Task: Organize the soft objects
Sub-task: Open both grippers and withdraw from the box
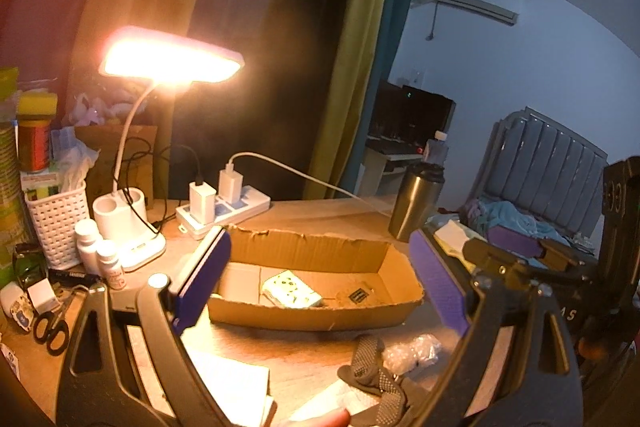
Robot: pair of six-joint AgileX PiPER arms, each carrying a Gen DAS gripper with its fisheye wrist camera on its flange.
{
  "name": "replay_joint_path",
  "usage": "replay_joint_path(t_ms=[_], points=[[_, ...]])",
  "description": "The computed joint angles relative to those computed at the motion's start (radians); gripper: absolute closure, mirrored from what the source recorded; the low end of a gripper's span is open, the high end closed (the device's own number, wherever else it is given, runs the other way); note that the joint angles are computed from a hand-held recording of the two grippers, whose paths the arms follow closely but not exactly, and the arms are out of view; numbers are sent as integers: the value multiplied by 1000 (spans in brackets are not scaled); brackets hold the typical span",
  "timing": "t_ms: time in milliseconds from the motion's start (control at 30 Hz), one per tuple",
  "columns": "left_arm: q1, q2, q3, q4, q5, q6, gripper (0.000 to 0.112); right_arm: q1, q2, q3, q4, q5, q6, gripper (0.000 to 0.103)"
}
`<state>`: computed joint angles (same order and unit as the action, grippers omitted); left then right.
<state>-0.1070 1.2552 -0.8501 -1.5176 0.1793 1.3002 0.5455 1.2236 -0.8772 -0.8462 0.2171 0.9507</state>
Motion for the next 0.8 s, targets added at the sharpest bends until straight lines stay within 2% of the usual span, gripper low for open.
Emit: replay_joint_path(t_ms=[400, 667, 800], points=[[-10, -64, 92, 8, -10, -13, 20, 26, -56, 110, -117, 24, 149, 37], [-67, -73, 159, -47, -71, 22, 20, -14, -44, 189, -91, -41, 139, 37], [-94, -56, 177, -156, -101, 123, 20, -51, -9, 209, -35, -90, 81, 37]])
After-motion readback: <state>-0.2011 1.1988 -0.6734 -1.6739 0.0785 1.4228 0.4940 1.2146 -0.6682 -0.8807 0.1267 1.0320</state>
